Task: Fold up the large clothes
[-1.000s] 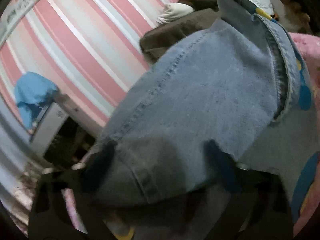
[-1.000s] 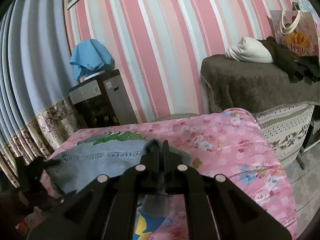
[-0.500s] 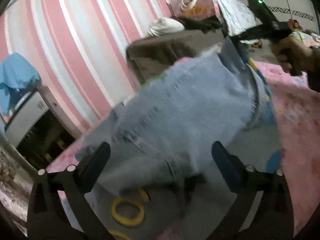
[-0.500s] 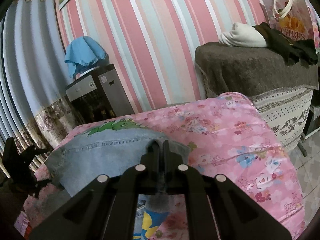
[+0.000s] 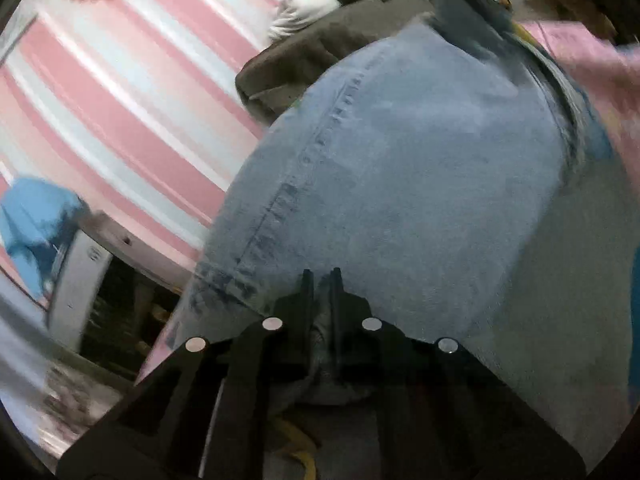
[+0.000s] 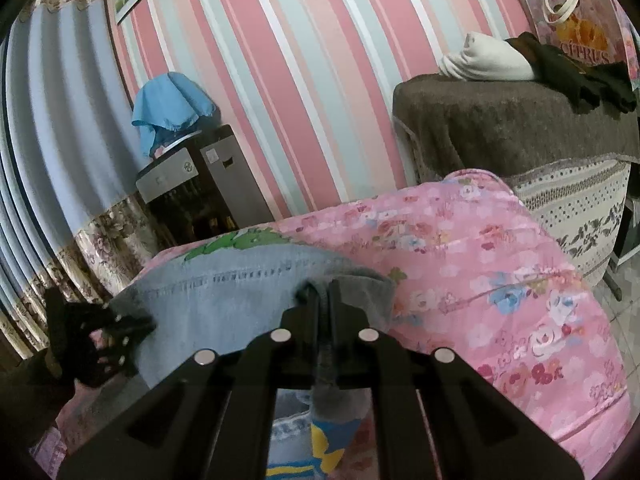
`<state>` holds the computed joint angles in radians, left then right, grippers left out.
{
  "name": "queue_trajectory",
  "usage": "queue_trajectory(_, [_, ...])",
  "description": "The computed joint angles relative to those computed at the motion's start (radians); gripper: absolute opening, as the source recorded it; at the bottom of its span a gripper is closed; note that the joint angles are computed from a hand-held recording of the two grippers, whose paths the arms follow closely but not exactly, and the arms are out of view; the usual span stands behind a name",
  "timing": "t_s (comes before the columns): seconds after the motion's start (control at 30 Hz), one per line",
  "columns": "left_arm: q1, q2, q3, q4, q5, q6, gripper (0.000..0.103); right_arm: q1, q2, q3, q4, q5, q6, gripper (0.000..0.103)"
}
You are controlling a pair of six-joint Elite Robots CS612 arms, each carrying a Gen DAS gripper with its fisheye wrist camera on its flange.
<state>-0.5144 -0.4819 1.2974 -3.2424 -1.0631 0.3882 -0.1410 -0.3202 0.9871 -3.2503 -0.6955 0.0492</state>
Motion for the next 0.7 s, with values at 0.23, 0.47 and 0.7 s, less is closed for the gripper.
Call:
queue_trajectory(0.23, [0.019, -0.023, 0.018, -0.046, -0.072, -0.019, 0.006, -0.008, -0.002, 0.006, -0.012, -0.013, -0.005, 0.003])
queue_trajectory(0.47, [0.047, -0.057, 0.031, -0.105, -0.055, -0.157, 0.005, -0.007, 0.021, -0.047, -0.01, 0.01, 0.024, 0.003])
queue_trajectory(0.7, [0.095, -0.05, -0.093, -0.068, -0.02, -0.239, 0.006, 0.015, 0.072, -0.228, 0.006, -0.001, 0.06, 0.003])
